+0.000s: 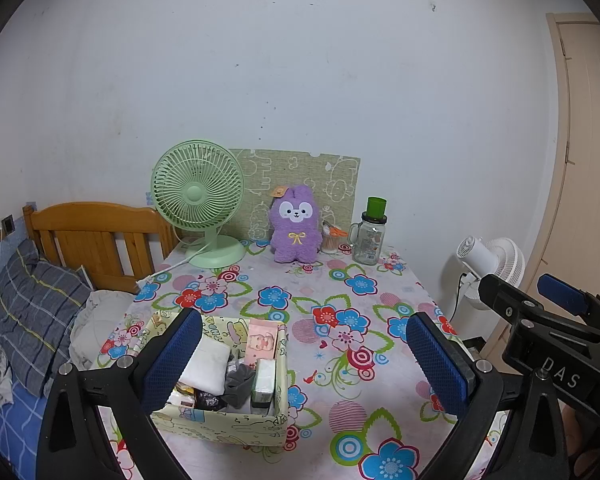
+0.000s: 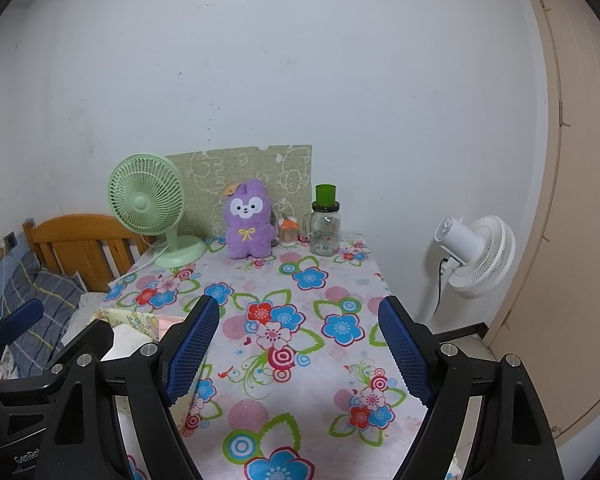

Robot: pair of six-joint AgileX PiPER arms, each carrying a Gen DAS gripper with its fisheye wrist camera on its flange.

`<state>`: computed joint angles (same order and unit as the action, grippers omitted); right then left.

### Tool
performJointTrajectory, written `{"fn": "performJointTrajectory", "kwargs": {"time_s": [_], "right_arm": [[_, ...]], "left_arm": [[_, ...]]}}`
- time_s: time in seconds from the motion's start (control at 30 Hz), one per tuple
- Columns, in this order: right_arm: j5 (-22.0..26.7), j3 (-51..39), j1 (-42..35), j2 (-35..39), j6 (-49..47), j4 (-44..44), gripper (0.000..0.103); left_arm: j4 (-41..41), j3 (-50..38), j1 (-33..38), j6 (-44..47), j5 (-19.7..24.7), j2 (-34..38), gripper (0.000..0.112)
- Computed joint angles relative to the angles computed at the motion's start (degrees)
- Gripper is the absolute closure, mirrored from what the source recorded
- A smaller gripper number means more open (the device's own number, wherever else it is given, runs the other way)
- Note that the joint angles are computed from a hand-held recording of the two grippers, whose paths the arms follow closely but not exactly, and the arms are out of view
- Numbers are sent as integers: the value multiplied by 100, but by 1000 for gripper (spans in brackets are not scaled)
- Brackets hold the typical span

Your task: Organize soft objects

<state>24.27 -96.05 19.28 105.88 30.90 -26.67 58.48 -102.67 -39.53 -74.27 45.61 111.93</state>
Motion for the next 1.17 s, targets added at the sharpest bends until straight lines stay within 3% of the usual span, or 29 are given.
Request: {"fn": "performJointTrajectory", "kwargs": {"time_s": [1.17], "right_arm": [[-21,31,35,-5,91,-91,19]], "left_arm": [[39,-21,-18,-31,37,1,10]]}}
